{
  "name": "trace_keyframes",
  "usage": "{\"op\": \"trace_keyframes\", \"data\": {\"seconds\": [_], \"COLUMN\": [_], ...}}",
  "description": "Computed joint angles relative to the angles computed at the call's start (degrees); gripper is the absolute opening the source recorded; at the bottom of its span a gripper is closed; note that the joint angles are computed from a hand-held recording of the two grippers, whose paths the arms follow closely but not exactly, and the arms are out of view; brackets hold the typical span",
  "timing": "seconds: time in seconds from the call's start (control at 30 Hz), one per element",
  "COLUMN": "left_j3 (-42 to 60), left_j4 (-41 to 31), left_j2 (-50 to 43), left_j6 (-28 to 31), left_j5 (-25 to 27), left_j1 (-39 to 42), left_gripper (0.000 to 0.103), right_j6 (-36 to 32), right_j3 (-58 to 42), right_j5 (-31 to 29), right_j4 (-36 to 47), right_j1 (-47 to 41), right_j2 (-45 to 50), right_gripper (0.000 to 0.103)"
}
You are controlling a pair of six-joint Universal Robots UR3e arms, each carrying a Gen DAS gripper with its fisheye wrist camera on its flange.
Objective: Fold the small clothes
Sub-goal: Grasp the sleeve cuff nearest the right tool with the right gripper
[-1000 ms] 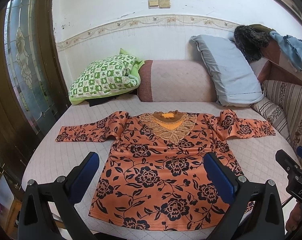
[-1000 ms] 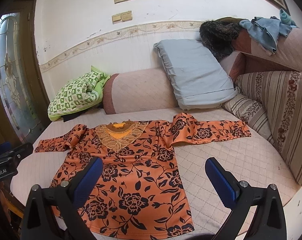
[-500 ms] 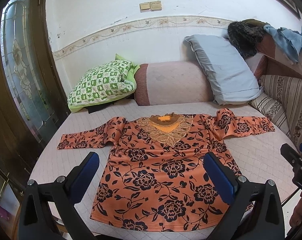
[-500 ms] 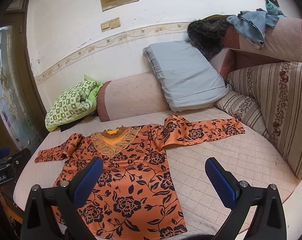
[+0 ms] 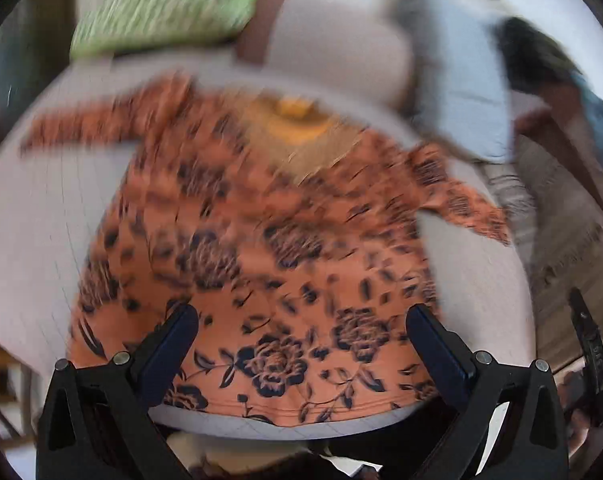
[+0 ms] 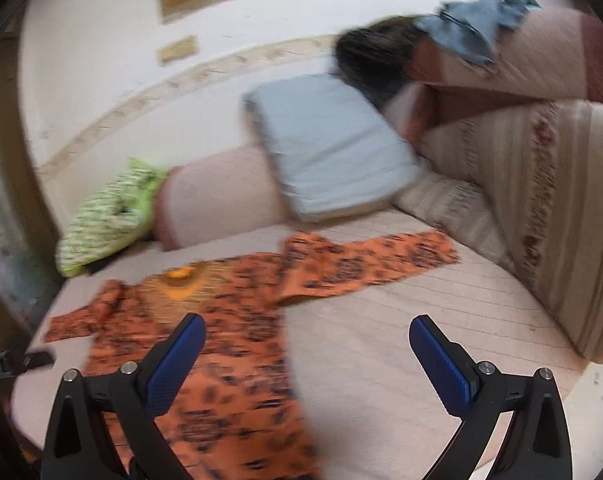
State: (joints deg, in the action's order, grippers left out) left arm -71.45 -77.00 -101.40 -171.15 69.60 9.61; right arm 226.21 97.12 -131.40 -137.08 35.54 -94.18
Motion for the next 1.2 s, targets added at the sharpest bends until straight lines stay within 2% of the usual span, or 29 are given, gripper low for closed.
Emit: {"op": "trace_keyframes", "data": {"seconds": [0.07,0.17,0.23,0.33,0.37,0.47,0.53,0.6,0.67,0.73,0.77,0.8,0.83,0.87,0.97,1.03,1.1,1.2], "left_j3": [0.39,4.28,10.12,19.92,23.03,26.98,25.25,28.79,32.66,37.94,41.40,43.32,43.74,44.49,45.56,51.33,54.43,54.54], "left_j4": [1.34,1.60,2.91,7.58,10.69,19.73,27.51,29.37,29.02,27.48,25.44,23.63,22.64,21.96,21.96,17.81,17.13,18.01], "left_j2": [-3.86,-10.10,-15.65,-23.61,-26.44,-31.54,-33.03,-36.67,-39.84,-43.51,-45.44,-46.37,-46.55,-47.03,-47.52,-49.70,-50.92,-50.16], "left_j6": [-1.63,-4.43,-6.48,-8.90,-10.18,-16.17,-19.98,-20.59,-16.35,-12.34,-11.07,-10.64,-10.22,-9.81,-8.87,-8.80,-9.99,-11.15], "left_j5": [1.88,2.62,3.52,6.39,7.24,5.99,5.00,7.82,12.24,15.68,16.56,16.16,14.44,13.05,15.31,14.89,16.13,20.95], "left_j1": [0.33,0.81,0.00,-2.37,-3.18,-4.33,-4.94,-7.09,-9.18,-10.45,-10.66,-10.34,-9.51,-8.65,-7.81,-6.32,-5.12,-3.81], "left_gripper": [0.103,0.103,0.103,0.103,0.103,0.103,0.103,0.103,0.103,0.103,0.103,0.103,0.103,0.103,0.103,0.103,0.103,0.103], "right_j6": [-1.43,-7.35,-11.35,-15.39,-15.47,-11.88,-8.31,-4.92,-1.74,1.48,2.03,2.45,3.00,3.38,6.94,7.22,5.94,6.62], "right_j3": [8.59,21.19,26.95,31.44,32.30,29.78,25.53,20.78,16.12,13.97,11.88,10.54,9.23,8.06,7.71,8.59,7.62,3.34], "right_j5": [5.00,19.25,28.59,45.16,50.40,59.51,59.23,58.19,57.95,56.32,54.66,53.94,53.16,52.81,52.97,52.03,49.01,47.93], "right_j4": [-3.32,-9.43,-13.66,-19.95,-23.25,-33.29,-35.87,-38.11,-35.96,-38.97,-38.84,-38.30,-37.90,-37.55,-40.14,-43.90,-42.93,-40.05], "right_j1": [-7.79,-25.78,-37.78,-54.41,-58.85,-65.20,-64.76,-64.60,-64.99,-64.83,-64.32,-64.09,-63.87,-63.81,-63.77,-62.68,-59.95,-56.36], "right_j2": [-5.82,-14.60,-16.72,-14.16,-11.41,2.69,10.36,17.65,22.69,26.12,27.41,28.15,28.98,29.86,31.40,29.98,26.73,22.21], "right_gripper": [0.103,0.102,0.102,0.094,0.088,0.073,0.068,0.061,0.056,0.055,0.049,0.035,0.026,0.009,0.007,0.007,0.007,0.007]}}
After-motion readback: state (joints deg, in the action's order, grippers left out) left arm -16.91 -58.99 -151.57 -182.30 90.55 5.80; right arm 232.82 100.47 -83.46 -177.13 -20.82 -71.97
